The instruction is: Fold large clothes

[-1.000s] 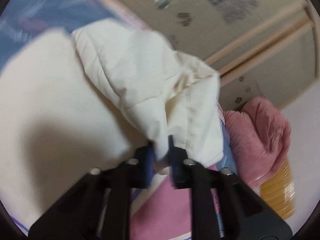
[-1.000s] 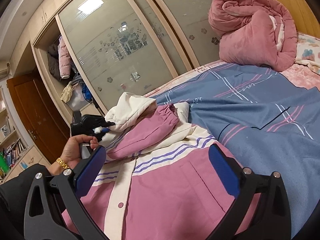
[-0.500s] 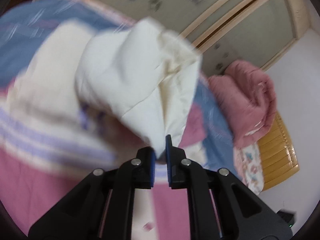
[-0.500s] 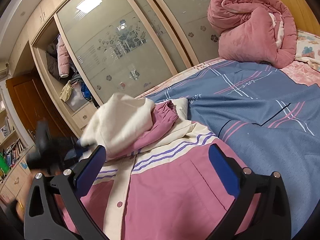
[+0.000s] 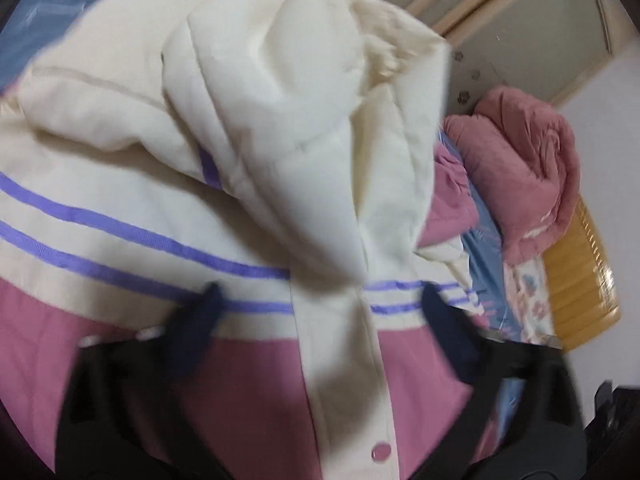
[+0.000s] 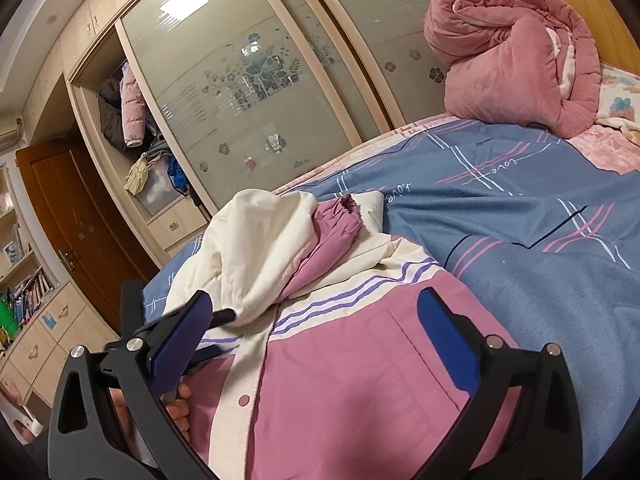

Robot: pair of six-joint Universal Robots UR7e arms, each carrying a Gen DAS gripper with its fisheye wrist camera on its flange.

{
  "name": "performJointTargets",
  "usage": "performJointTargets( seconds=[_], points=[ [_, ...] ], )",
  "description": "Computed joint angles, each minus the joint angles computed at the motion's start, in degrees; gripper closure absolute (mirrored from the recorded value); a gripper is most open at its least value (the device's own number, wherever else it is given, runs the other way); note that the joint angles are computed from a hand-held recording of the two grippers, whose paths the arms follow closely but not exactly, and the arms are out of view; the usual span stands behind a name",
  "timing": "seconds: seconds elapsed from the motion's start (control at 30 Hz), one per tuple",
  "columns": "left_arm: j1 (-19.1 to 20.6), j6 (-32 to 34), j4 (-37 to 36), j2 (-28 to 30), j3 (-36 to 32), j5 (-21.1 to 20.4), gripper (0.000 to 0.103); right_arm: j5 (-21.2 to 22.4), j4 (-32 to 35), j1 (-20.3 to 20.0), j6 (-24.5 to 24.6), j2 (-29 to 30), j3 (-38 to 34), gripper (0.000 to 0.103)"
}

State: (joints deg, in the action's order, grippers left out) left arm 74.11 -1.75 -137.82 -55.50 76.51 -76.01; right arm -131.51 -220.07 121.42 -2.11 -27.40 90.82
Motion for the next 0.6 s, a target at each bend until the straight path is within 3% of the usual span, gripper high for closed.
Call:
performJointTargets(
  seconds=[0.07,0.13,0.23,0.37,0.4,0.53,0.6],
  points=[
    [-1.5,0.4,0.9,-2.1,2.0,3.1,0.002,-0.1,0.1,-0.1,-0.3,-0.2,0.2,0.001],
    [-2.5,1.9,2.4,-5.6,4.8,3.7,0.002,-0.3,-0.1,-0.1,-0.2,-0.4,0.5,0.001],
    [-5.3,7.7,-3.0,-13.9,14.3,6.8,0.002,-0.9,-0.8,-0.1,-0.6,-0.8,1.3,0.001],
    [-10.9,20.4,-19.6,-25.9,30.3,19.8,0.002,-1.6,-2.2,0.8,-3.5,-1.2,2.6,0.001],
    [-11.7,22.7,-23.0,-28.1,33.2,21.4,0.002,-1.8,-2.7,1.1,-4.5,-1.1,2.8,0.001],
    [-13.4,32.6,-39.8,-36.6,44.0,22.9,0.002,-2.7,-4.4,2.7,-8.8,-0.7,4.1,0.001],
    [-13.2,35.2,-43.8,-38.6,46.4,21.2,0.002,-3.0,-5.1,3.7,-10.8,-0.5,4.9,0.001]
  ],
)
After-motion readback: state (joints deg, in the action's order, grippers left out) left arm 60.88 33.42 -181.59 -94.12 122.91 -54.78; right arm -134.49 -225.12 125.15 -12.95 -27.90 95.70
